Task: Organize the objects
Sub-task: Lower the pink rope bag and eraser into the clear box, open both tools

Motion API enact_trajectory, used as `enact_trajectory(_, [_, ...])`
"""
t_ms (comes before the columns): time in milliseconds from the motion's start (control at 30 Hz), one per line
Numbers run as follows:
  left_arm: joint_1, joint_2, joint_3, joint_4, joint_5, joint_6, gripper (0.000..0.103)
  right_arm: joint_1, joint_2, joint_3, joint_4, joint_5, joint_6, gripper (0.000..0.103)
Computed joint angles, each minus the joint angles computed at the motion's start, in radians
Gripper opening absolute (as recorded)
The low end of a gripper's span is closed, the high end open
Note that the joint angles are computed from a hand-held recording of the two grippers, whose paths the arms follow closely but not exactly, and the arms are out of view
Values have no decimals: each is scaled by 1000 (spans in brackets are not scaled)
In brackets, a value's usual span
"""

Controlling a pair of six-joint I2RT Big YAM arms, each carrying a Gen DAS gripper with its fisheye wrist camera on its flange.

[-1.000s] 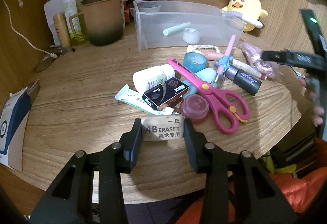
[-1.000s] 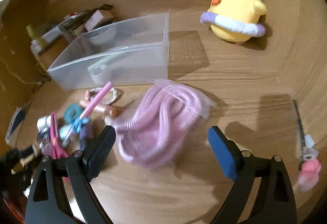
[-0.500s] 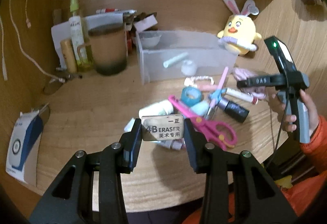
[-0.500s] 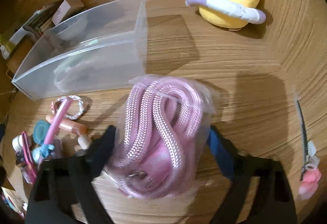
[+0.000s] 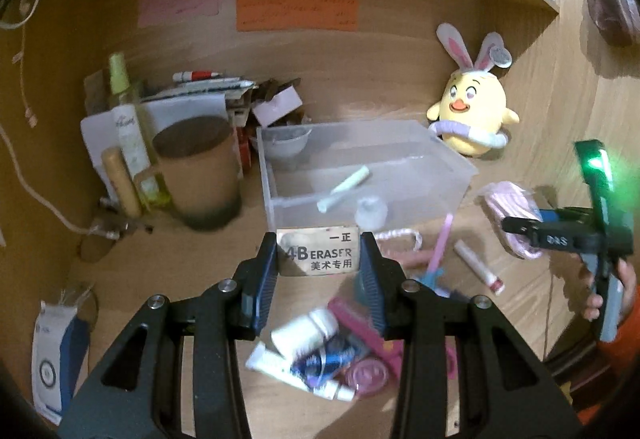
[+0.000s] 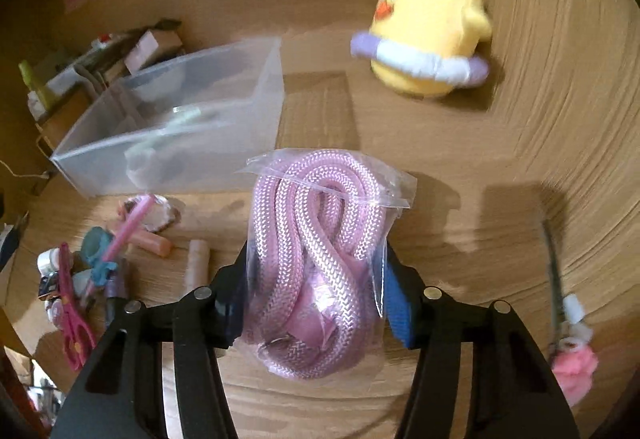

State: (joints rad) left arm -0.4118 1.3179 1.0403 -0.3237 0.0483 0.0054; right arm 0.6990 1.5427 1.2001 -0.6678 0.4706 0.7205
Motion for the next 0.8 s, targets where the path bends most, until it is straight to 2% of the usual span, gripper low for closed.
enact_trajectory(167, [-2,49,79,-16,7,-1,40,23,-45,16,45,58,-79,53])
enact_trajectory(367, [2,113,183,-53,29,-21,40,6,-61,64,154,-7,-186,53])
enact_trajectory(467, [5,154,244,-89,46,-26,40,-2,-37,108,179,-9,-233,53])
enact_trajectory(633, [11,231,345,-165,66,-36,40,-27,36,197,176,-57,-270,53])
enact_trajectory(800, [11,319,435,-244,80,-12,40,-71,134,292,136,-174,-267,53])
